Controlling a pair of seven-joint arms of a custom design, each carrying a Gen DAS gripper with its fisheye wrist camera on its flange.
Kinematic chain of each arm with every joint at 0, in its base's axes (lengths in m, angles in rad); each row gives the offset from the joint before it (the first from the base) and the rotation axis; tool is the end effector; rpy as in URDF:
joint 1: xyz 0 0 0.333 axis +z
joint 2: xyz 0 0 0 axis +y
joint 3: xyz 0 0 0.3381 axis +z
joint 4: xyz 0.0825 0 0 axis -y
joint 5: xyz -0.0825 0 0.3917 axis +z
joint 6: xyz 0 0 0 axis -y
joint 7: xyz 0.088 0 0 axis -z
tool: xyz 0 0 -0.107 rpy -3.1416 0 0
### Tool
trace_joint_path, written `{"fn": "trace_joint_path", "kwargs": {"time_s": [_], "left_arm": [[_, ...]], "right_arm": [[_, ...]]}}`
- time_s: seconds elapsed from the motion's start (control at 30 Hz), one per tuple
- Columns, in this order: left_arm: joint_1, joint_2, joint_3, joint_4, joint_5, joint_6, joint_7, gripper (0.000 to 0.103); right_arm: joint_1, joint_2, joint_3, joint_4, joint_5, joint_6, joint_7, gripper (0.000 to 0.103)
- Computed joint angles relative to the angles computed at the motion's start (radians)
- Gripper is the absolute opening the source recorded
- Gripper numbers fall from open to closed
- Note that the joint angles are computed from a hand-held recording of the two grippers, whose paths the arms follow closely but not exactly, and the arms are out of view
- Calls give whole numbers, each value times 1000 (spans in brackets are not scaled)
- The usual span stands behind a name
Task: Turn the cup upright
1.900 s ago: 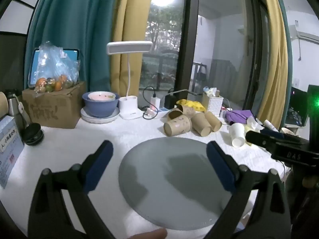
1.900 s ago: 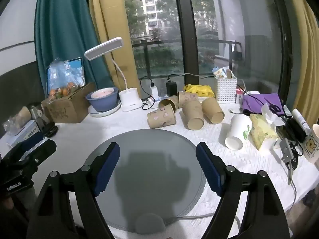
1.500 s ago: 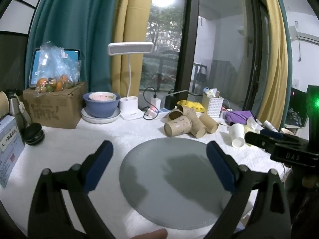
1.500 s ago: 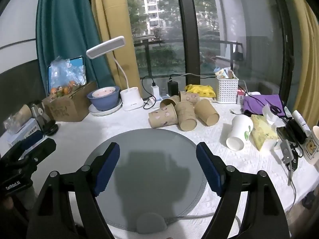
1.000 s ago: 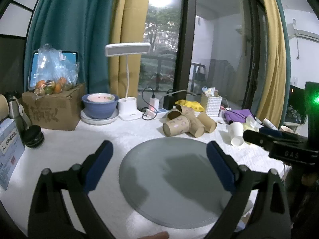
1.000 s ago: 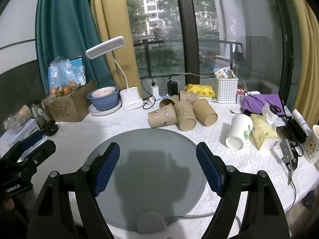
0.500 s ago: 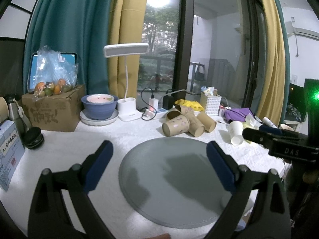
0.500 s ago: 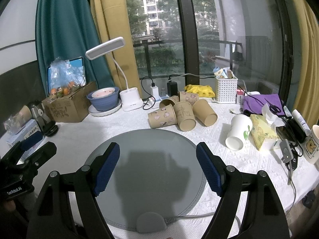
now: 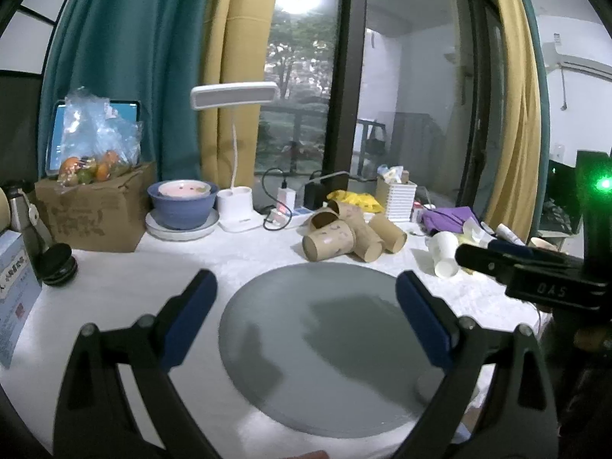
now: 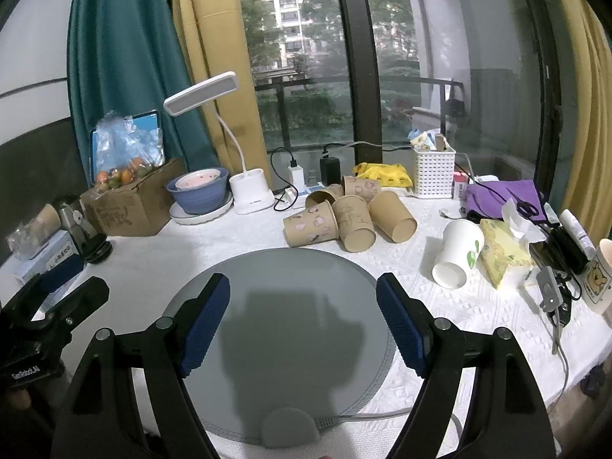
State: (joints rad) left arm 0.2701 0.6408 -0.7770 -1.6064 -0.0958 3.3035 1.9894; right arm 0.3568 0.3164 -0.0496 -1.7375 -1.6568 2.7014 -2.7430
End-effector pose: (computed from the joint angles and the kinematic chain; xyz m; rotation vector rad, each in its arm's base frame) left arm 0.7176 -0.2100 0.4914 -1.2150 1.8546 -1.4186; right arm 0.6428 0.2432 0.4545 -1.2912 1.6882 -1.0477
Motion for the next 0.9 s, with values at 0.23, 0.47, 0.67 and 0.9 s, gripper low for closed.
{"fn": "trace_joint_path", "kwargs": {"time_s": [0.23, 0.47, 0.67, 0.9], "left_arm": [[8, 3, -9, -4, 9, 4, -2, 96], [27, 16, -33, 0, 22, -2, 4, 96], [42, 17, -53, -8, 30, 2, 11, 96], [42, 22, -59, 1, 27, -3, 12, 96]], "right_arm": [[-3, -4, 1, -6, -12, 3, 11, 82], [-2, -3, 3, 0, -7, 0, 1, 82], [-2, -5, 2, -3, -7, -1, 1, 82], [-3, -1, 2, 1, -2, 0, -2, 82]]}}
